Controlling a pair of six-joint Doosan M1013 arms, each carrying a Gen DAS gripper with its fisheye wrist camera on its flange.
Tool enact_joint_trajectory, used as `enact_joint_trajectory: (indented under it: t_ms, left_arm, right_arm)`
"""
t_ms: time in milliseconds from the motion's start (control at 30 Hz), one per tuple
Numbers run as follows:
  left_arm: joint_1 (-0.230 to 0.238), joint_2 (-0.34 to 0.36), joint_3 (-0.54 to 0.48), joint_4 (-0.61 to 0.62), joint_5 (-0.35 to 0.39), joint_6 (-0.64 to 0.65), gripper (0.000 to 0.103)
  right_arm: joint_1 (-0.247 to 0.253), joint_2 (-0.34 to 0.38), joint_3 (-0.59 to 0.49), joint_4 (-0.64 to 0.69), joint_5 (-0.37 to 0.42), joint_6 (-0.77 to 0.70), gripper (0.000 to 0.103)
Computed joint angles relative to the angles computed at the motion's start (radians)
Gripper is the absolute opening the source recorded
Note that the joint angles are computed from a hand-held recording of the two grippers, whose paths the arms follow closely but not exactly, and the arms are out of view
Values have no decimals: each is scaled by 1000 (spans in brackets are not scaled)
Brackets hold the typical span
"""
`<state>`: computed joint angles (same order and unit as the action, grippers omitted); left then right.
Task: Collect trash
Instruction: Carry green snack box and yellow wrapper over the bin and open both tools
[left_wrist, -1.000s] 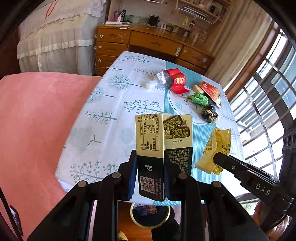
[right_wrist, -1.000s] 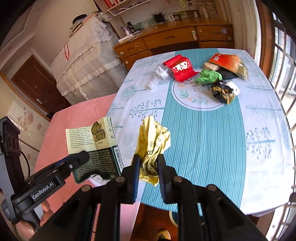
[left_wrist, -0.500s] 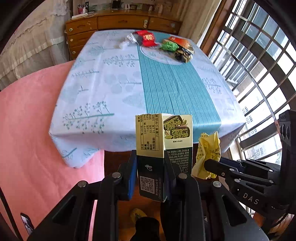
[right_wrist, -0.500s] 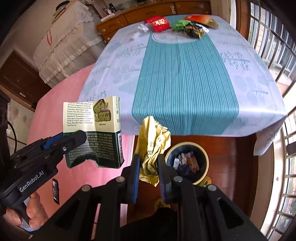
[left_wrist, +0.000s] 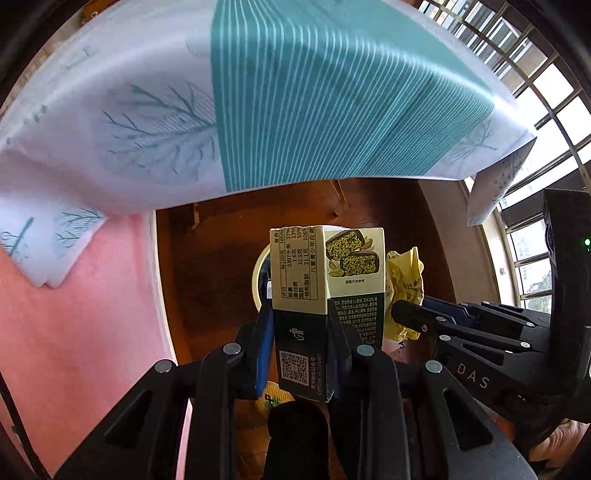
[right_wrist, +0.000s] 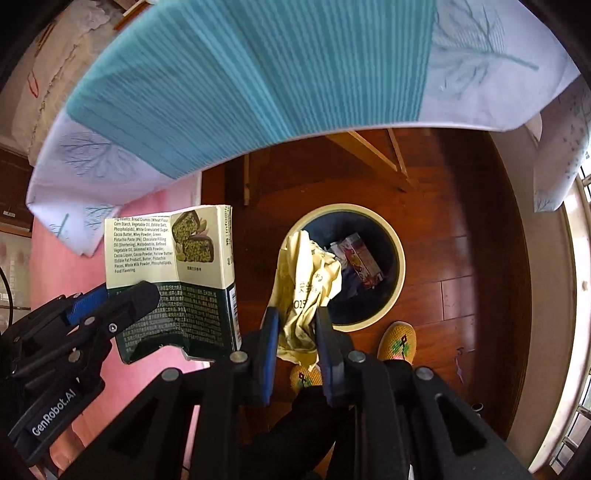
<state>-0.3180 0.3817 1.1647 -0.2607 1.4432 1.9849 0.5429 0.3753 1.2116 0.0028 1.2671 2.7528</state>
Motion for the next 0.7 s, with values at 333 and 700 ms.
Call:
enact_joint_trajectory:
  t_ms: [333,700]
  left_arm:
    - [-37,52,116,53,-187,-17,81]
    - [-43,41,145,120,-257,-91,82]
  right_arm:
    - [-63,6,211,47,-207,5,48]
    - [-65,11,203,-18,-203,34,54]
